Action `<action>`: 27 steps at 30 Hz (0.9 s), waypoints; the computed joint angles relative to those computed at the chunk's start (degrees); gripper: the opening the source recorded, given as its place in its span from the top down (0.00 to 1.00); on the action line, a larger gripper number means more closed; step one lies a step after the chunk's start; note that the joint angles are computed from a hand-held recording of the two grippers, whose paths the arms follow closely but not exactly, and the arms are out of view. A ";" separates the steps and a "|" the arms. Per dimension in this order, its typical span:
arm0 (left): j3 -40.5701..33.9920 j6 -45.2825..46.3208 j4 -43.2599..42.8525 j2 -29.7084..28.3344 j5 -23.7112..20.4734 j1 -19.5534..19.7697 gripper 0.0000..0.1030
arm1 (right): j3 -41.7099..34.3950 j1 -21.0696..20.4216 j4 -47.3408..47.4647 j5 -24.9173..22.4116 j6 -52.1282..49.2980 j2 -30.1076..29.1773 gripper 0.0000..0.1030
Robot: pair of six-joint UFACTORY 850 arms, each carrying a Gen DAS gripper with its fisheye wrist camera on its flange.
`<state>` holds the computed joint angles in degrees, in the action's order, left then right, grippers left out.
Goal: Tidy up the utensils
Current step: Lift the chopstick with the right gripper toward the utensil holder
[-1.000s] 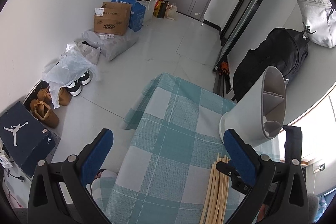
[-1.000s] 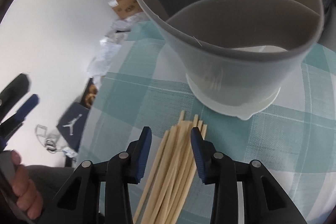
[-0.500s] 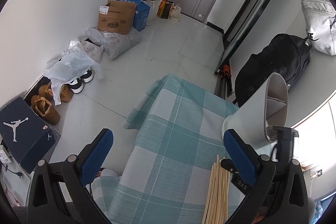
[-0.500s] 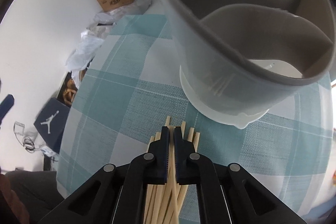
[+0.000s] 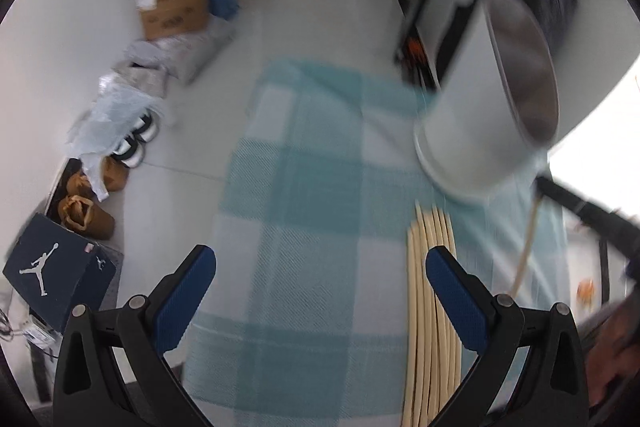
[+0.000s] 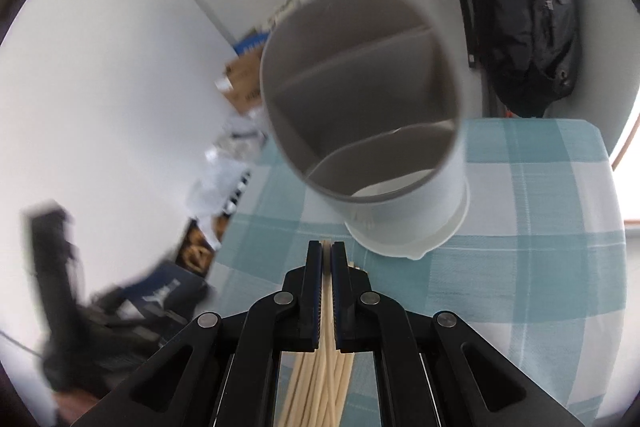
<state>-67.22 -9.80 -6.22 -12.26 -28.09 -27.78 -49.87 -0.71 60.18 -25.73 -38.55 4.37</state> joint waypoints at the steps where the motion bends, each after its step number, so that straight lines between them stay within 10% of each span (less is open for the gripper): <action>1: -0.31 0.72 0.32 -0.49 -1.44 -0.31 0.01 | 0.88 -1.10 3.03 -0.66 -2.68 1.00 0.97; 27: -6.91 -8.94 12.40 -8.22 -12.10 -4.51 0.05 | 9.43 -16.22 24.66 -11.75 -23.93 11.18 0.96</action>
<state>-74.14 -18.74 6.18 -20.48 -40.19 -32.30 -40.43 -16.93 84.84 -37.48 -62.48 15.55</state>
